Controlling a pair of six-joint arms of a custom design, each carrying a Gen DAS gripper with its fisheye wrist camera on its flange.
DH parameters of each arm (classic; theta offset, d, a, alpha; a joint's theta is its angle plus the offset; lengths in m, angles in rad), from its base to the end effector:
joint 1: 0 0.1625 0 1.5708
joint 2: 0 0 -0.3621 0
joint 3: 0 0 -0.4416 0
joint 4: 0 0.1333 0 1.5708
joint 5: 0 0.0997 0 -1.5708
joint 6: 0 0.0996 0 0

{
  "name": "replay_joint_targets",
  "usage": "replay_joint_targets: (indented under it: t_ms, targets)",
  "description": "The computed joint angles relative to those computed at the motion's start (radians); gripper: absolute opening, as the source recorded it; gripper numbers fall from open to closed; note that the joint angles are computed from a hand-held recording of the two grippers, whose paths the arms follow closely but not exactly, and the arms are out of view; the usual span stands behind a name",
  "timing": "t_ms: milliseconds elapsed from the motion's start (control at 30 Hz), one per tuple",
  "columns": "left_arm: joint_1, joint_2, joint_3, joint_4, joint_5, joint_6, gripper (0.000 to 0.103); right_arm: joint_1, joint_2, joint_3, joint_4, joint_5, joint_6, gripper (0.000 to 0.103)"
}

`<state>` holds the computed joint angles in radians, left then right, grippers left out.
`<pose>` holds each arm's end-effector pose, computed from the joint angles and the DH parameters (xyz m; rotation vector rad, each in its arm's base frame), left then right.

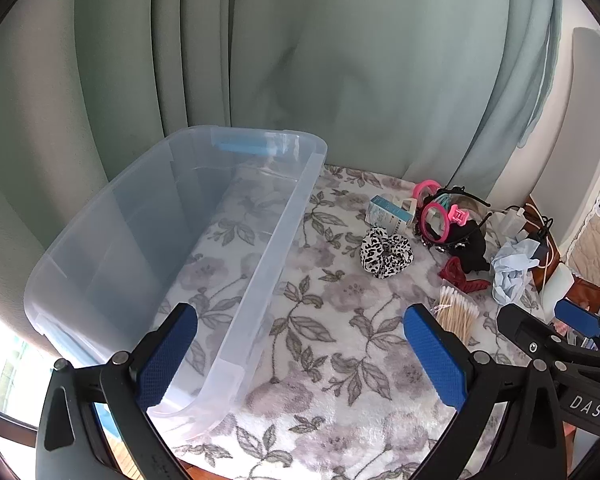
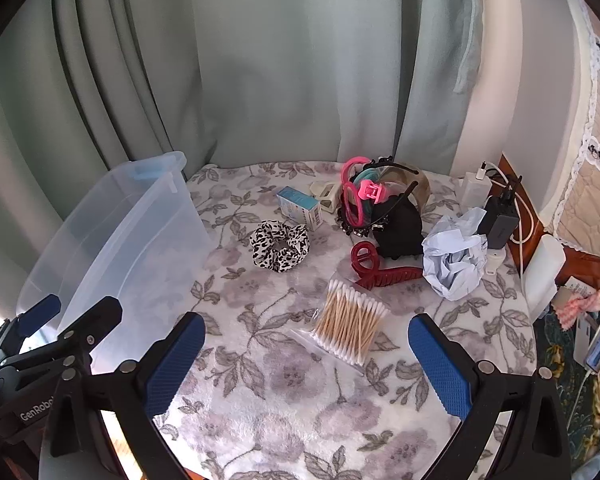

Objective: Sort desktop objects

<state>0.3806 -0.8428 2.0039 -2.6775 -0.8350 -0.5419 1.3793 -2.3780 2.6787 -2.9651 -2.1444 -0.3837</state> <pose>-0.4014 -0.3762 -0.0514 0.8331 2.3960 -0.7001 0.0244 -0.2903 0.3322 -0.1737 -2.1254 1.0496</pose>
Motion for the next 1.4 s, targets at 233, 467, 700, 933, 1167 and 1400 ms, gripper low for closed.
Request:
replay_joint_targets:
  t_ms: [233,467,700,933,1167,1400]
  targets:
    - [-0.004,0.003,0.007,-0.023,0.012,0.012,0.103,-0.016,-0.018,0.005,0.001,0.028,-0.017,0.103]
    - [-0.008,0.006,0.013,-0.043,0.026,0.024,0.103,-0.014,-0.02,0.02,-0.047,0.054,-0.041,0.103]
    - [-0.012,0.005,0.015,-0.048,0.038,0.032,0.103,-0.013,-0.012,0.029,-0.086,0.084,-0.074,0.103]
    - [-0.013,0.0,0.026,-0.063,0.047,0.031,0.103,-0.019,-0.018,0.038,-0.096,0.107,-0.085,0.103]
    - [-0.013,-0.004,0.03,-0.057,0.051,0.025,0.103,-0.01,-0.017,0.033,-0.067,0.105,-0.076,0.103]
    - [-0.017,-0.011,0.038,-0.063,0.055,0.026,0.103,0.009,-0.018,0.031,-0.054,0.084,-0.069,0.103]
